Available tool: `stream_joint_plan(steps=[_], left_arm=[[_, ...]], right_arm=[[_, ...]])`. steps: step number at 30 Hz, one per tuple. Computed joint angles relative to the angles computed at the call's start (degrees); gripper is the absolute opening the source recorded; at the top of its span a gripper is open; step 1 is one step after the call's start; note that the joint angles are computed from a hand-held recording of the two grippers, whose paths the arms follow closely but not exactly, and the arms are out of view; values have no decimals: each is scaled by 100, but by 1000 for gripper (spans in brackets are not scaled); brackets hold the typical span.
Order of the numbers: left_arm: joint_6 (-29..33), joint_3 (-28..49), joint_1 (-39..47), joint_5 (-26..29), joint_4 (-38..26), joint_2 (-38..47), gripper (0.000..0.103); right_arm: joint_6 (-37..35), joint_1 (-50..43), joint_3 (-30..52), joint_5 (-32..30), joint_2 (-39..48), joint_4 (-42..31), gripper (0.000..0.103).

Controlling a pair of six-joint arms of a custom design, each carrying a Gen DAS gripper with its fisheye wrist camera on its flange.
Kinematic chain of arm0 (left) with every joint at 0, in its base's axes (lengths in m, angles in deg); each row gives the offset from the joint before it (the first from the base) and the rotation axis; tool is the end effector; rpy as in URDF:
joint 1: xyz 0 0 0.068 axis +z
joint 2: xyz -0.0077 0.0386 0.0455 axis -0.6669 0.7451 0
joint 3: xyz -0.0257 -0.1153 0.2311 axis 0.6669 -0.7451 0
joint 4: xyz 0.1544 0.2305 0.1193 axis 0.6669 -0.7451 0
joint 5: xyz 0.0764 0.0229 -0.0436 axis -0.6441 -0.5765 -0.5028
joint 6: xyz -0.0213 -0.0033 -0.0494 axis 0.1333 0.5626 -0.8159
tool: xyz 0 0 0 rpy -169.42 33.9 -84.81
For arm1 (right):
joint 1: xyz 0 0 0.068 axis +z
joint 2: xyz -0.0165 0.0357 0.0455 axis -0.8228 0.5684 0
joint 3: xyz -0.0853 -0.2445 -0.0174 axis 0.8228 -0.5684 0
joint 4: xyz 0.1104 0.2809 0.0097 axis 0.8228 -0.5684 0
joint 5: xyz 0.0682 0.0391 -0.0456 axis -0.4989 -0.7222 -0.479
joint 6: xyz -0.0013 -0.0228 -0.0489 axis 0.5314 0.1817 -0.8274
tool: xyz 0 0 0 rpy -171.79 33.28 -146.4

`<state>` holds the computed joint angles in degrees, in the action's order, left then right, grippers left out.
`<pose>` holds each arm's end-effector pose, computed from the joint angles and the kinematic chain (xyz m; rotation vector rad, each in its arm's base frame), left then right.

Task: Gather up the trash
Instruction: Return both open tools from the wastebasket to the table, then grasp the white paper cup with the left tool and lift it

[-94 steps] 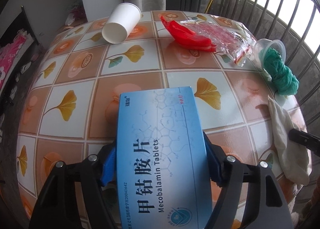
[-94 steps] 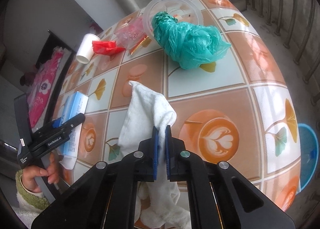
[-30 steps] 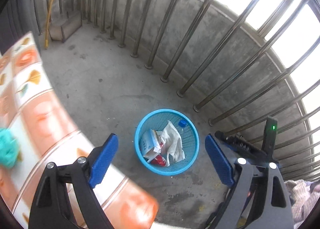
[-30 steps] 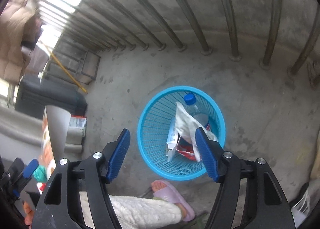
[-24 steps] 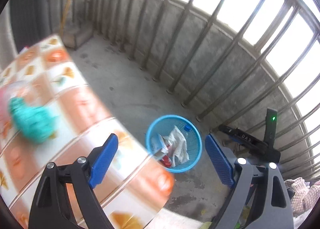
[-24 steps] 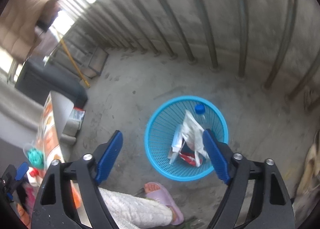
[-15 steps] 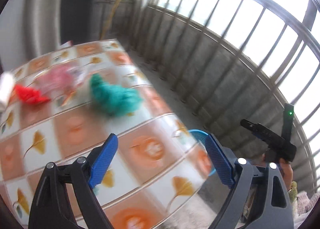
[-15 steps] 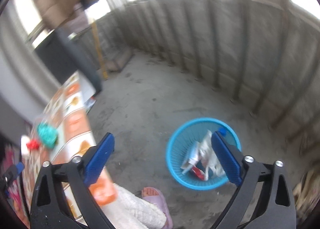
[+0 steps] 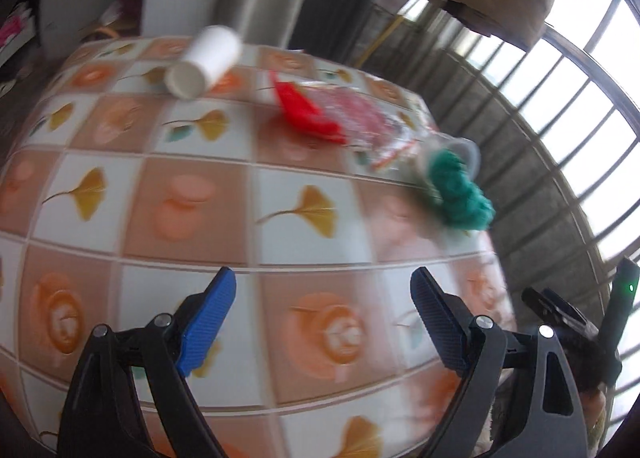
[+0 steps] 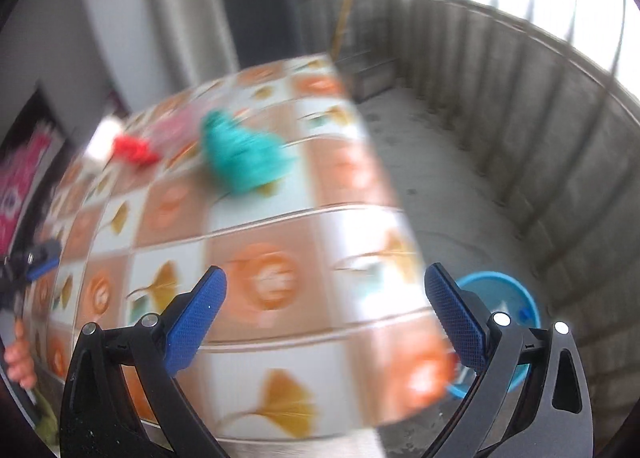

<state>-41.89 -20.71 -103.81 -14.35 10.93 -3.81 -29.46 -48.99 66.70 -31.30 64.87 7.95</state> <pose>0.1317 -0.2054 0.2792 -0.6816 2.3608 -0.3068 0.2568 0.0360 0.2658 -0.4428 2.4181 0.2244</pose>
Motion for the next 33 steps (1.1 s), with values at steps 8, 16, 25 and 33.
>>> stream_joint_plan(steps=[8, 16, 25, 33], left_arm=[[-627, -594, 437, 83, -840, -865, 87], [1110, -511, 2403, 112, -414, -1069, 90], [3889, 406, 4970, 1432, 946, 567, 90], [4990, 1795, 5513, 1272, 559, 2562, 78]], right_arm=[[-18, 1681, -103, 534, 439, 100, 95], [-85, 2035, -48, 820, 752, 294, 95], [-251, 2020, -54, 701, 807, 424, 95], [-161, 2158, 38, 755, 1001, 550, 95]])
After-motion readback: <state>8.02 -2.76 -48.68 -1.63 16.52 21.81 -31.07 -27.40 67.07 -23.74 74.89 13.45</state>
